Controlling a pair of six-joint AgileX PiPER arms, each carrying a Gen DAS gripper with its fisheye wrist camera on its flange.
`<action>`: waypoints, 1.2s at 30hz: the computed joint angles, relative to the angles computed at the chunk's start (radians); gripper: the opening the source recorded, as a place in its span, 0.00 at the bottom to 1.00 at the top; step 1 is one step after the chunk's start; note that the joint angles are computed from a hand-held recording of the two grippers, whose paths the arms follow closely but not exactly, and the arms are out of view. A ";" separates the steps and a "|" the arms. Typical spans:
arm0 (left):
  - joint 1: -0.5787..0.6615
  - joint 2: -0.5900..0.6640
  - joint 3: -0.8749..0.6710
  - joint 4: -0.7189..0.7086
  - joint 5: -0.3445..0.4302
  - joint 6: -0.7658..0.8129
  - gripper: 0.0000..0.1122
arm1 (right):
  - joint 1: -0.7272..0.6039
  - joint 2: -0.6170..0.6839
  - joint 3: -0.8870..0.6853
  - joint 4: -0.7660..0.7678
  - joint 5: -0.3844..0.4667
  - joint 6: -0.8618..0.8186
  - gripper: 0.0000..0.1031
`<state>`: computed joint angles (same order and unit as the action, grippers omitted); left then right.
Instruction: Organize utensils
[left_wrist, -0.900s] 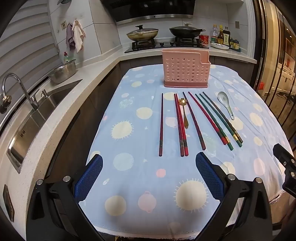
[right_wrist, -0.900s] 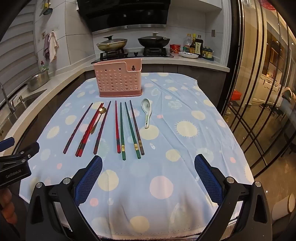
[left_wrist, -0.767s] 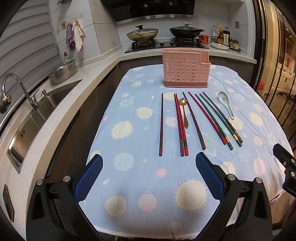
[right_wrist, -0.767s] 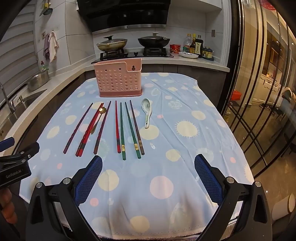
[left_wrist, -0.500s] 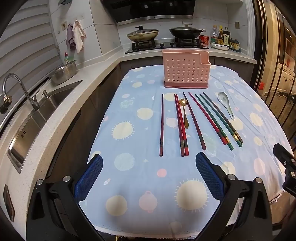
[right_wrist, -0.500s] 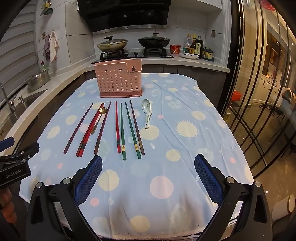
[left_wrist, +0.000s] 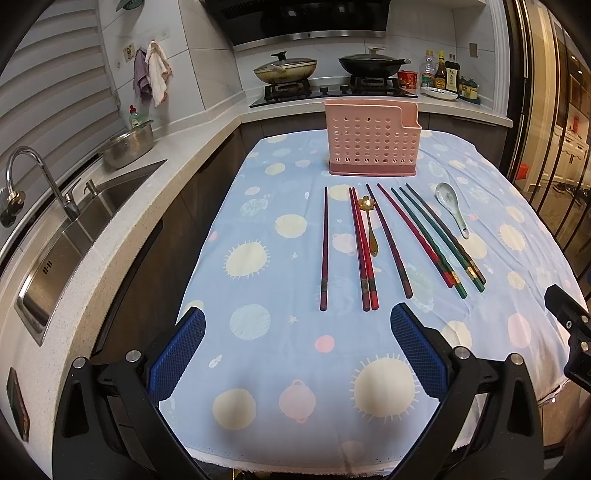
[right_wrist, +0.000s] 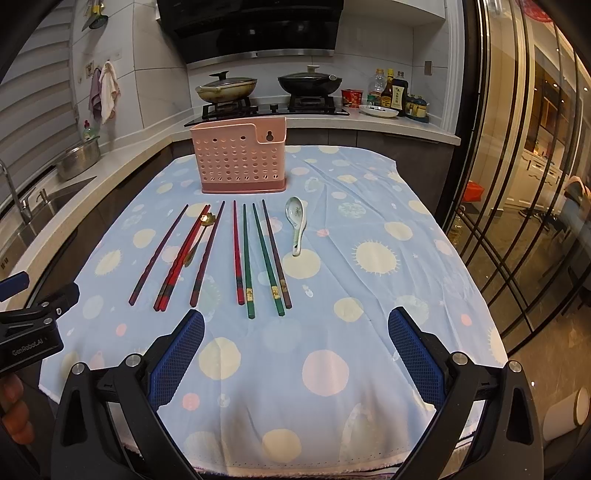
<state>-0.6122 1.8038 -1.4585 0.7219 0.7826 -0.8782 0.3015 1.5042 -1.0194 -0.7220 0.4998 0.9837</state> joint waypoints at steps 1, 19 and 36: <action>-0.002 0.007 -0.008 0.001 0.005 -0.002 0.86 | -0.002 0.004 -0.005 0.003 -0.001 -0.004 0.93; 0.004 -0.004 0.012 0.018 -0.009 -0.004 0.86 | 0.001 0.009 -0.020 0.011 0.005 -0.016 0.93; 0.007 0.009 -0.018 -0.003 0.007 0.020 0.85 | 0.007 0.018 -0.033 0.020 0.015 -0.020 0.93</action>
